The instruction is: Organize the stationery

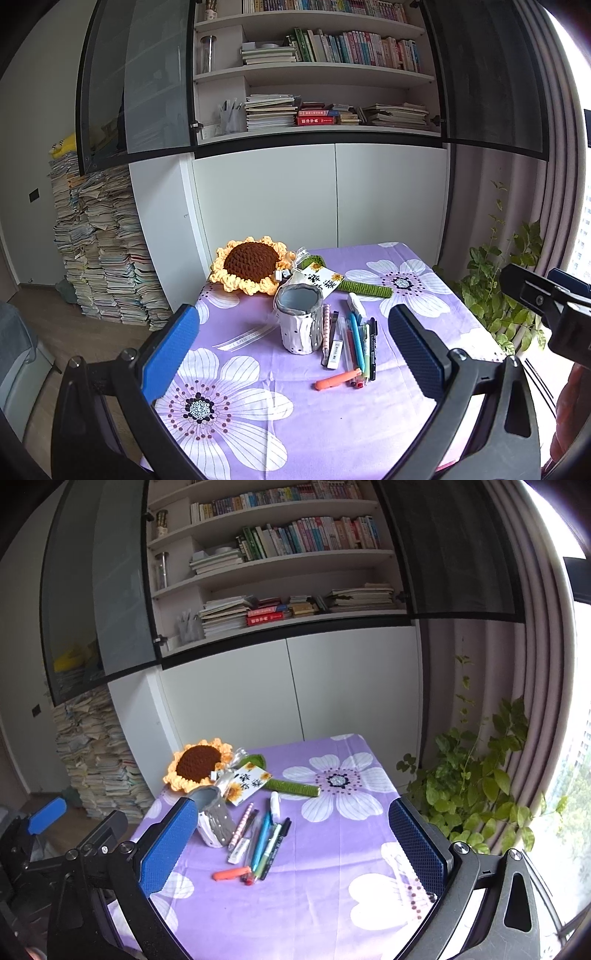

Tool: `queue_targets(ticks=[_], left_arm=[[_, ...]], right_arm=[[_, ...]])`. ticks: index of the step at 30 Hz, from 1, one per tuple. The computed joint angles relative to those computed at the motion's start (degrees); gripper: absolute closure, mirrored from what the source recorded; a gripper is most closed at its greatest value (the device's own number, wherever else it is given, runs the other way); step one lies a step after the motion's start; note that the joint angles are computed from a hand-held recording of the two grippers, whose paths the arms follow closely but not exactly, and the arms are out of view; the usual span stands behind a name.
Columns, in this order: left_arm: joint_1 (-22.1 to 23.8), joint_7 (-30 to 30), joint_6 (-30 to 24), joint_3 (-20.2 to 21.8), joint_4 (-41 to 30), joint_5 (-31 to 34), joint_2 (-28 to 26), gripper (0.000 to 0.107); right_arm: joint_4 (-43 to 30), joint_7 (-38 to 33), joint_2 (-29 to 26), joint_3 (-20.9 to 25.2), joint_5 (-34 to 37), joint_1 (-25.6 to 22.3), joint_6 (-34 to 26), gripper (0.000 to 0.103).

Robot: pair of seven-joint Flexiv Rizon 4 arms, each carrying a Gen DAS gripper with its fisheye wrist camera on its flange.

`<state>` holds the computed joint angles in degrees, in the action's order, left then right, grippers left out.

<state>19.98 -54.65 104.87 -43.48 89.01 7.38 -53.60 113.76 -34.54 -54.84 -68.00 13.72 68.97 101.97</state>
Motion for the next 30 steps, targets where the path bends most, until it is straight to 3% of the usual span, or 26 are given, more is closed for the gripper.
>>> queue_targets(ticks=[18,30], left_arm=[[-8.4,4.0,-6.9,7.7,-7.8,-9.5,-1.7,0.005],[-12.5,8.5,-10.0,10.6,-13.2,-15.5,-3.9,0.005]], right_arm=[[-4.6,0.4,4.8,10.1,-6.8,-10.1,-3.9,0.000],[-7.6,3.1,4.5,12.3,-12.2,-13.8,-6.4,0.000]])
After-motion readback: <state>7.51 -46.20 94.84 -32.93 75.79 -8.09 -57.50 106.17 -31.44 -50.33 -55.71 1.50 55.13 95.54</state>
